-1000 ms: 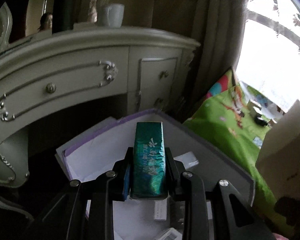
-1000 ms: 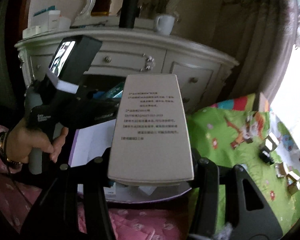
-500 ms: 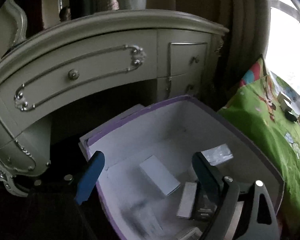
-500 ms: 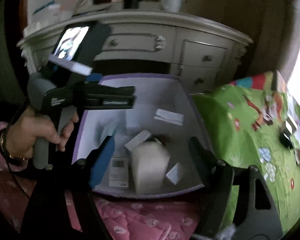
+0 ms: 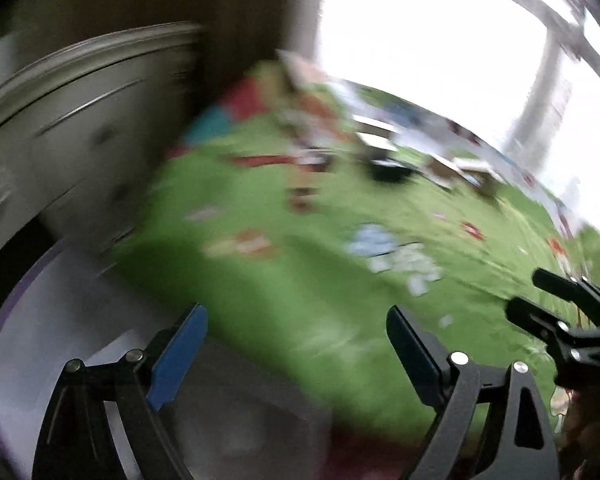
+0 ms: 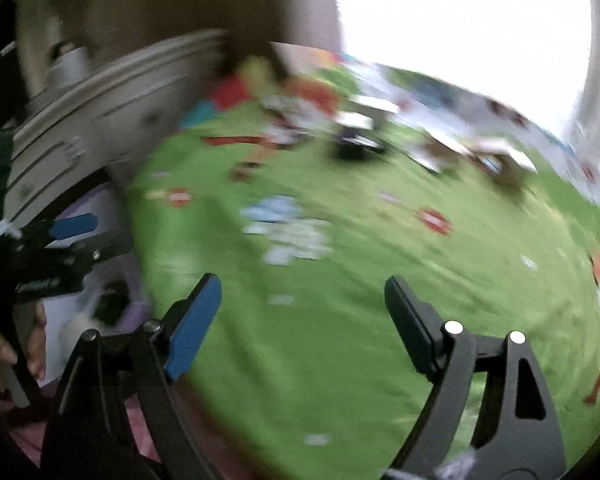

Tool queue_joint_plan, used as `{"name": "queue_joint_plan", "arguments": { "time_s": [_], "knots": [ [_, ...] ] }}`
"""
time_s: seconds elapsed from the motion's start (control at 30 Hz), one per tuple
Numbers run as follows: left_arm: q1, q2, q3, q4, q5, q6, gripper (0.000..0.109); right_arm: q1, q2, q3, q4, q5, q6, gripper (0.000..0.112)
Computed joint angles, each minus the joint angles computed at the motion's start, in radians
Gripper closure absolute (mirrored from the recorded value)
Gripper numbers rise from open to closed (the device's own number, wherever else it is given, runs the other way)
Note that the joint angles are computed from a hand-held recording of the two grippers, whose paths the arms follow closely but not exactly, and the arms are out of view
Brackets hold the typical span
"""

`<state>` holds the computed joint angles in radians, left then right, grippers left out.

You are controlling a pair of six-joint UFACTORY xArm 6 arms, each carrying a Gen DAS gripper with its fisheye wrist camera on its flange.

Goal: Organize rigid objects
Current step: 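Move both open tools back over the bed, then grasp the white plastic tray with the right tool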

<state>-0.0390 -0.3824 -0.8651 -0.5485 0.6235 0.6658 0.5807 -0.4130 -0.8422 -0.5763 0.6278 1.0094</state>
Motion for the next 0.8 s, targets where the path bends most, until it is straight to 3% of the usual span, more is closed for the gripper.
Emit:
{"name": "queue_joint_plan", "arguments": {
  "time_s": [0.1,0.17,0.33,0.53,0.67,0.8],
  "knots": [
    [-0.121,0.126,-0.076,0.11,-0.075,-0.086,0.016,-0.116,-0.025,0.05,0.114,0.004,-0.033,0.026],
    [-0.175,0.221,-0.141,0.171,-0.101,-0.159,0.016,-0.193,-0.026,0.081,0.16,-0.055,-0.039,0.026],
    [-0.221,0.362,-0.238,0.326,-0.15,-0.27,0.016,-0.353,0.095,0.031,0.295,-0.171,-0.035,0.026],
    [-0.199,0.407,-0.29,0.175,-0.105,-0.194,0.006,-0.449,0.393,-0.268,0.464,-0.205,-0.047,0.021],
    [-0.196,0.409,-0.291,0.135,-0.108,-0.178,0.006,-0.469,0.596,-0.533,0.477,-0.056,0.06,0.021],
    [-0.193,0.405,-0.292,0.096,-0.101,-0.162,0.006,-0.437,0.776,-0.828,0.316,0.241,0.191,0.017]
  ]
}}
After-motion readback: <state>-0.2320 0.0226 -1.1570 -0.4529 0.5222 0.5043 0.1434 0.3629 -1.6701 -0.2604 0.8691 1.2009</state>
